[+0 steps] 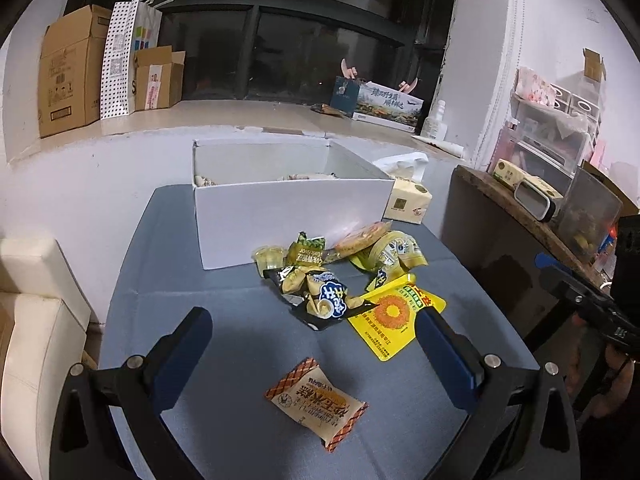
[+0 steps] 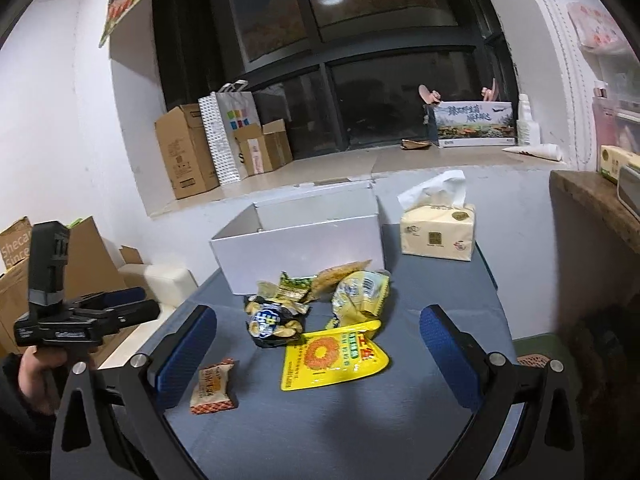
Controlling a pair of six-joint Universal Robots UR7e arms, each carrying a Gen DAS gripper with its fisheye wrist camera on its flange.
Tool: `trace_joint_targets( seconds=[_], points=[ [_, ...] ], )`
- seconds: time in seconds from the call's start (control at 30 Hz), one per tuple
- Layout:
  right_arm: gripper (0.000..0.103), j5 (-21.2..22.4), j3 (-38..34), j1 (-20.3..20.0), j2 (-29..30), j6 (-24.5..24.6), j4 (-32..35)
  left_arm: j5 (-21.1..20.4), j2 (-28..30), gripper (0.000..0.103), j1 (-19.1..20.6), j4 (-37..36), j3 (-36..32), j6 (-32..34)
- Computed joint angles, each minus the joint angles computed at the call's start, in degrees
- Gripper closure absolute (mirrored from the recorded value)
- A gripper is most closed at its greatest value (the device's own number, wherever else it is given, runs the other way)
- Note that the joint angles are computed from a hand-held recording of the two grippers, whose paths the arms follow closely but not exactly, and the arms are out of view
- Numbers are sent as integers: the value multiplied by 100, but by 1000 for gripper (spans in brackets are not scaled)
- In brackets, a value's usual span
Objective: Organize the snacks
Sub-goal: 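Withdraw both tools from the box toward the remaining snacks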
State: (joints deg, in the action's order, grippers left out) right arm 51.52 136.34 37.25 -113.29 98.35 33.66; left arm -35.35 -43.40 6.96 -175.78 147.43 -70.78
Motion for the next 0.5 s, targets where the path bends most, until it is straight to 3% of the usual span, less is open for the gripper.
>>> trace_joint_targets(
  seconds=[0.13,0.3,0.4,0.5],
  points=[
    [0,558,-166,491,388,586,-541,-56,61,0,-8,-151,34,-32],
    [0,1699,-409,1543,974,1436,-1542,-156,177,0,-13,-418,84,80],
    [0,2135,-645,2099,1483,1607,-1906,-189,185,0,0,-425,104,30],
    [0,2849,-1164,2702,2240,2208,-2073,-174,162,0,-13,-370,119,-49]
  ],
)
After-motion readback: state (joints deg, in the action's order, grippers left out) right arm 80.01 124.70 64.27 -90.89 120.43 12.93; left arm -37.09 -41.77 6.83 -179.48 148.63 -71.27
